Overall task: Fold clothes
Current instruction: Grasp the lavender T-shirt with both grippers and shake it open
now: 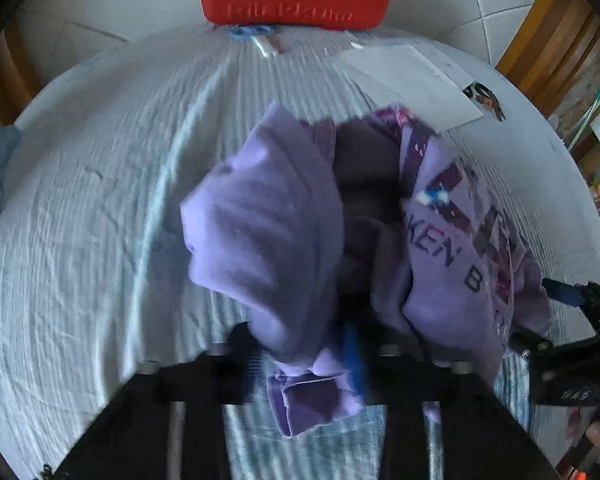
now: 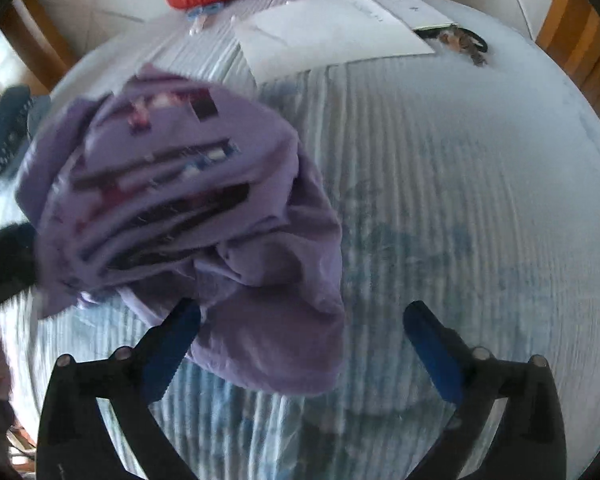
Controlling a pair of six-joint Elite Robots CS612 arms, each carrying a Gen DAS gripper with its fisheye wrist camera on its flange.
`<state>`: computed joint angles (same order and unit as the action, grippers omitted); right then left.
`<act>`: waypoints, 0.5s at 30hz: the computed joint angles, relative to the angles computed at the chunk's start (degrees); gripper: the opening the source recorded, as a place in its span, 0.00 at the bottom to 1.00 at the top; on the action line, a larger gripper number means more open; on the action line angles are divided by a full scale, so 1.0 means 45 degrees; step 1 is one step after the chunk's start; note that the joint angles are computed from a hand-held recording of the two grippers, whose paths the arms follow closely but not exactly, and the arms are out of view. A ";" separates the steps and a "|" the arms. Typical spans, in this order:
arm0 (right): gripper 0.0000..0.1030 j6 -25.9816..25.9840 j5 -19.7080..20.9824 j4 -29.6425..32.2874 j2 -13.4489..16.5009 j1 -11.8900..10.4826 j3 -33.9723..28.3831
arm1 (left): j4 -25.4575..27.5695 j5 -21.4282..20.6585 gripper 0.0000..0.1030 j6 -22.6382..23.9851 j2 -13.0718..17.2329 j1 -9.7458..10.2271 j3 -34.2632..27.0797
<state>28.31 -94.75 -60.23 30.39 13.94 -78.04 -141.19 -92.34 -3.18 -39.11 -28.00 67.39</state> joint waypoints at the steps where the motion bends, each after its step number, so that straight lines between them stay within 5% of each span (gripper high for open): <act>1: 0.97 -0.0062 0.0066 -0.0084 0.0037 0.0013 -0.0024 | -0.0164 0.0460 0.12 0.0090 -0.0042 -0.0051 0.0051; 2: 0.77 -0.0158 -0.0325 -0.0045 -0.0005 0.0093 0.0030 | -0.0276 0.0703 0.10 0.0152 -0.0095 -0.0033 0.0028; 3: 0.43 -0.0388 -0.0645 0.0065 -0.0093 0.0142 0.0121 | -0.0300 0.0635 0.09 0.0099 -0.0122 0.0031 -0.0039; 4: 0.20 -0.0525 -0.0431 -0.0283 -0.0040 0.0125 -0.0013 | -0.0343 0.0631 0.09 0.0044 -0.0154 0.0091 -0.0116; 5: 0.10 -0.0451 -0.0345 -0.0323 -0.0086 0.0102 -0.0017 | -0.0442 0.0759 0.08 0.0057 -0.0224 0.0160 -0.0150; 15: 0.10 -0.0160 -0.3553 -0.2104 -0.0555 0.0408 -0.1499 | -0.2356 0.2054 0.10 -0.1096 -0.1596 0.0996 0.0705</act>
